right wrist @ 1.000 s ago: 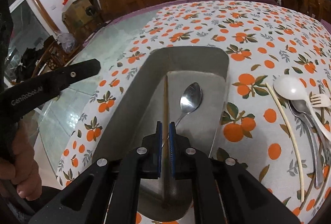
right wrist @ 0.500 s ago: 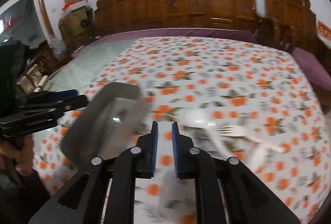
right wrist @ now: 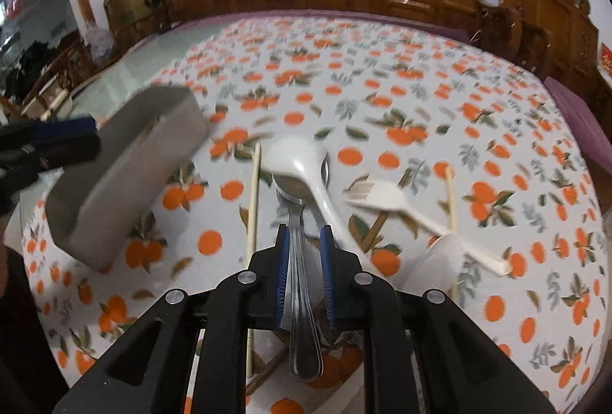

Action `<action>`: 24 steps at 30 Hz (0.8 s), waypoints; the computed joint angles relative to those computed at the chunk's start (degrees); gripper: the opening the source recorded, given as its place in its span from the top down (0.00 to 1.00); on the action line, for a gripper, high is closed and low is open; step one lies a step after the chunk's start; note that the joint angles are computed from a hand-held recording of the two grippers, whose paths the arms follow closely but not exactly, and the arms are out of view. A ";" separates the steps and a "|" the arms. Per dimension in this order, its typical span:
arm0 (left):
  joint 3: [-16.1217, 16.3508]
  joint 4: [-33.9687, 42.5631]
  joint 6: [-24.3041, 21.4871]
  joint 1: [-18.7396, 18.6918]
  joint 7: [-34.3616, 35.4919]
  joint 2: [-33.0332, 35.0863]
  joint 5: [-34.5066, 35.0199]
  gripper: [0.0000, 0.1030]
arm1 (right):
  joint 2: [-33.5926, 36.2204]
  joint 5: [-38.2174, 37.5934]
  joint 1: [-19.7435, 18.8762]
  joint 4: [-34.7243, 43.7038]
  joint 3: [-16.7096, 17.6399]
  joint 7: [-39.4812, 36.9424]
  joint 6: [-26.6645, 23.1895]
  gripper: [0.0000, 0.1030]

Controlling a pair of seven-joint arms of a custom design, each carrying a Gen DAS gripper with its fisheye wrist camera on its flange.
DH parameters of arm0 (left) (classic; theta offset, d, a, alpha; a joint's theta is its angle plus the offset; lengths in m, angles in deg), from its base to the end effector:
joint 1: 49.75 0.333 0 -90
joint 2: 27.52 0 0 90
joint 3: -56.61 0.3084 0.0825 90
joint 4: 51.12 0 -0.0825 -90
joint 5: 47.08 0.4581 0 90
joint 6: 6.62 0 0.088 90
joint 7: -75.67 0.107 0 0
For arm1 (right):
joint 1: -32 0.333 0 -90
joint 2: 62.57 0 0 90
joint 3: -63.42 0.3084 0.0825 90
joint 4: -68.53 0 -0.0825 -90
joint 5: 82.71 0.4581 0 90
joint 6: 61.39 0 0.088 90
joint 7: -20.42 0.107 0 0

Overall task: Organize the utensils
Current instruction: 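Grasp a metal fork from the utensil pile with the right tool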

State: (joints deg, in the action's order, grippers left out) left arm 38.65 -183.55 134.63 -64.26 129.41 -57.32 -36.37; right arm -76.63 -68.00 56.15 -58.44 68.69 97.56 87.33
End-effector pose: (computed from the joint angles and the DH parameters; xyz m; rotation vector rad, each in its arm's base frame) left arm 0.4337 -0.2972 0.5792 -1.7905 1.8898 -0.7696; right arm 0.5179 0.2891 0.5135 -2.2102 1.2149 -0.3026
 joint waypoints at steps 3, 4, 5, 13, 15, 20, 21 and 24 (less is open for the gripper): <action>-0.53 0.25 -0.19 0.09 -0.29 0.42 0.54 0.59 | 1.65 -0.33 0.01 0.71 0.08 -0.90 -0.40 0.79; -0.72 0.37 -0.30 0.14 -0.48 0.58 0.83 0.59 | 2.05 0.11 0.15 0.97 0.05 -1.41 -0.28 0.79; -0.82 0.41 -0.36 0.08 -0.67 0.69 0.95 0.59 | 2.45 0.11 0.15 1.30 0.14 -1.60 -0.47 0.79; -1.39 1.19 -0.87 -0.46 -1.48 1.97 1.91 0.59 | 4.58 -6.18 -0.83 3.10 1.77 0.72 -1.25 0.80; -1.66 1.35 -0.93 -0.60 -1.88 2.24 2.34 0.59 | 4.42 -7.88 -0.87 2.88 2.00 0.98 -0.98 0.80; -2.45 2.23 -1.49 -1.06 -2.98 3.71 3.49 0.59 | 3.85 -7.28 -0.48 2.80 1.47 -0.36 -2.48 0.92; -2.64 2.45 -1.67 -1.15 -3.28 4.01 3.83 0.59 | 3.73 -5.89 -0.35 2.91 1.07 -1.02 -3.10 0.92; -3.07 3.15 -2.14 -1.38 -4.08 5.05 4.88 0.59 | 2.92 -1.46 -0.11 2.78 0.02 -2.98 -3.96 0.92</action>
